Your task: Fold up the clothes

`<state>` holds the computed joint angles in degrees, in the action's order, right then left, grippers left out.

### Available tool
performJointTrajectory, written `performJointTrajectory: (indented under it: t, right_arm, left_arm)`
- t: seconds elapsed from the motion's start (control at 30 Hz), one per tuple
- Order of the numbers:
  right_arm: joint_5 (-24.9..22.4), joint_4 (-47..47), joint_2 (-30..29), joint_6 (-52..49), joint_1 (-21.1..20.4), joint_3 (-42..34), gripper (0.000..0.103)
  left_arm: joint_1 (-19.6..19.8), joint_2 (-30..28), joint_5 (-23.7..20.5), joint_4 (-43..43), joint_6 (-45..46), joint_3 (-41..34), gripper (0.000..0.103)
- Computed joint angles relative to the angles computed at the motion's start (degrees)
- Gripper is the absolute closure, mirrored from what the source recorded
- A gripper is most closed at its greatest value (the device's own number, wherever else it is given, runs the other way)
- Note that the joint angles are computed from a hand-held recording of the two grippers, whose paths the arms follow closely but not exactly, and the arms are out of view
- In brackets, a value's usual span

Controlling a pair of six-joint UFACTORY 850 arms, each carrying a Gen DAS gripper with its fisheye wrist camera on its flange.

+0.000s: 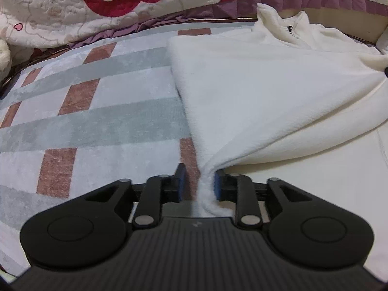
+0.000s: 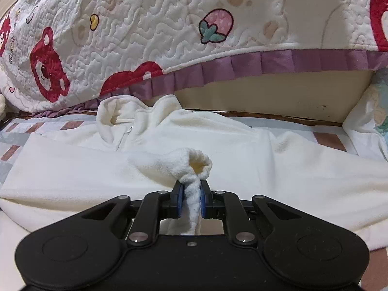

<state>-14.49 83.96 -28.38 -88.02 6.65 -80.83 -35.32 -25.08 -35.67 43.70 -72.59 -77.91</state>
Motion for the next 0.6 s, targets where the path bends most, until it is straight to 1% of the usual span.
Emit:
performJointTrajectory:
  t: [0.03, 0.07, 0.1, 0.13, 0.17, 0.2, 0.23, 0.27, 0.3, 0.33, 0.4, 0.43, 0.53, 0.6]
  right_arm:
    - [-0.95, -0.87, -0.42, 1.92, -0.30, -0.53, 0.088]
    - [-3.27, -2.76, -1.03, 6.24, -0.98, -1.56, 0.088]
    - [-5.62, -6.26, -1.81, 12.04, -1.69, -2.85, 0.086]
    - [-8.02, -7.79, -2.61, 15.75, -2.41, -3.98, 0.082]
    - [-8.20, -7.55, -2.83, 17.07, -2.78, -4.26, 0.074]
    - [-7.38, -6.24, -2.78, 16.70, -2.92, -3.96, 0.057]
    - [-6.44, -5.30, -2.58, 16.79, -3.14, -3.43, 0.054]
    - [-5.94, -3.12, -2.04, 16.16, -3.57, -2.37, 0.054]
    - [-5.86, -1.56, -1.32, 16.48, -4.05, -1.24, 0.053]
    - [-5.83, -0.15, -0.61, 16.96, -4.54, -0.13, 0.050]
    - [-6.62, 2.53, 1.12, 18.72, -5.62, 2.53, 0.049]
    - [-8.35, 3.08, 1.85, 20.63, -6.30, 3.70, 0.048]
    - [-18.20, 3.19, 2.53, 29.46, -8.59, 6.07, 0.047]
    - [-24.86, 4.61, 1.85, 31.90, -9.29, 6.84, 0.043]
  left_arm:
    - [-0.06, -0.09, -0.28, 0.07, -0.19, -0.11, 0.074]
    - [-0.10, -0.18, -0.56, -0.02, -0.14, -0.24, 0.072]
    - [-0.12, -0.27, -0.79, -0.23, 0.00, -0.38, 0.067]
    - [0.22, -0.12, -0.09, -2.76, 1.89, -0.44, 0.063]
    - [0.58, 0.04, 0.63, -5.47, 3.96, -0.47, 0.056]
    - [1.12, 0.58, 2.34, -10.31, 8.03, -0.21, 0.055]
    - [1.60, 1.11, 3.97, -15.01, 12.02, 0.15, 0.054]
    - [1.60, 2.19, 6.54, -17.30, 14.82, 1.11, 0.048]
    - [1.31, 2.97, 7.99, -17.20, 15.79, 1.59, 0.044]
    - [0.88, 3.68, 9.55, -15.48, 15.15, 2.22, 0.043]
    - [0.23, 4.48, 11.64, -10.01, 10.54, 2.72, 0.037]
    - [0.15, 4.79, 13.18, -6.91, 6.93, 3.09, 0.037]
    - [0.90, 5.14, 19.35, 4.24, -8.37, 4.31, 0.036]
    - [1.37, 3.65, 20.77, 12.48, -19.07, 3.48, 0.033]
